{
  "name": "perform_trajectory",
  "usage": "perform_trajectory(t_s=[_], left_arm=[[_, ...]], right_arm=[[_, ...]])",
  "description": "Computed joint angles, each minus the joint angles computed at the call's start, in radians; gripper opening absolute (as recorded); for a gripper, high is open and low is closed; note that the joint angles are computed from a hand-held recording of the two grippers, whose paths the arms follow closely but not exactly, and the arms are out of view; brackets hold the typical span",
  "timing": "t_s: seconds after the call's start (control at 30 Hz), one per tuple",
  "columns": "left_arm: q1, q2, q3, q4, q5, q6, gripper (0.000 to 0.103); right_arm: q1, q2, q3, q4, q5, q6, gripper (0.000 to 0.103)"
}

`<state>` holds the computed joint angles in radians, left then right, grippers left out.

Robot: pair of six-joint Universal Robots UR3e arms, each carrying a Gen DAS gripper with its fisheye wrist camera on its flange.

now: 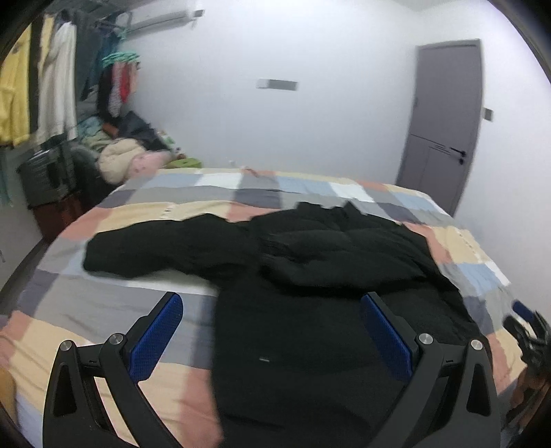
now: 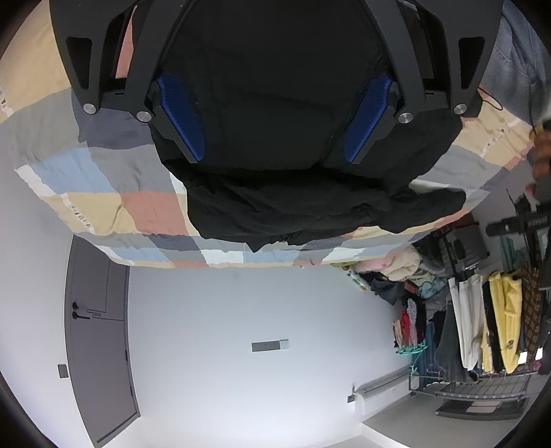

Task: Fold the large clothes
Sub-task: 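Reach the left gripper to the other sleeve cuff and grasp it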

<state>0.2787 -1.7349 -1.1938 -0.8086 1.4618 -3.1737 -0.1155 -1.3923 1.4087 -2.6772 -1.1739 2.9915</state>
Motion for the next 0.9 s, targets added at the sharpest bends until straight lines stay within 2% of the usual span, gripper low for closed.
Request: perform_trajectory(t_s=[0.2, 0.33, 0.47, 0.57, 0.8, 0.9], left_arm=[[0.264, -0.046, 0.157, -0.151, -0.144, 0.054, 0.103], [0.417, -0.127, 0.257, -0.213, -0.256, 0.040, 0.103], [0.518, -0.264, 0.383, -0.253, -0.322, 0.020, 0.103], [0.561, -0.368, 0.472, -0.272, -0.349, -0.006, 0.102], [0.611, -0.535, 0.507, -0.217, -0.403, -0.068, 0.102], [0.630, -0.651, 0.601, -0.228, -0.439, -0.106, 0.102]], right_arm=[[0.005, -0.004, 0.010, -0.008, -0.012, 0.010, 0.094], [0.017, 0.006, 0.003, -0.013, -0.028, 0.020, 0.102], [0.030, 0.026, -0.014, -0.001, -0.046, 0.018, 0.103], [0.043, 0.048, -0.036, 0.008, -0.068, 0.028, 0.103], [0.079, 0.108, -0.108, 0.050, -0.138, 0.050, 0.103], [0.095, 0.149, -0.164, 0.086, -0.165, 0.065, 0.103]])
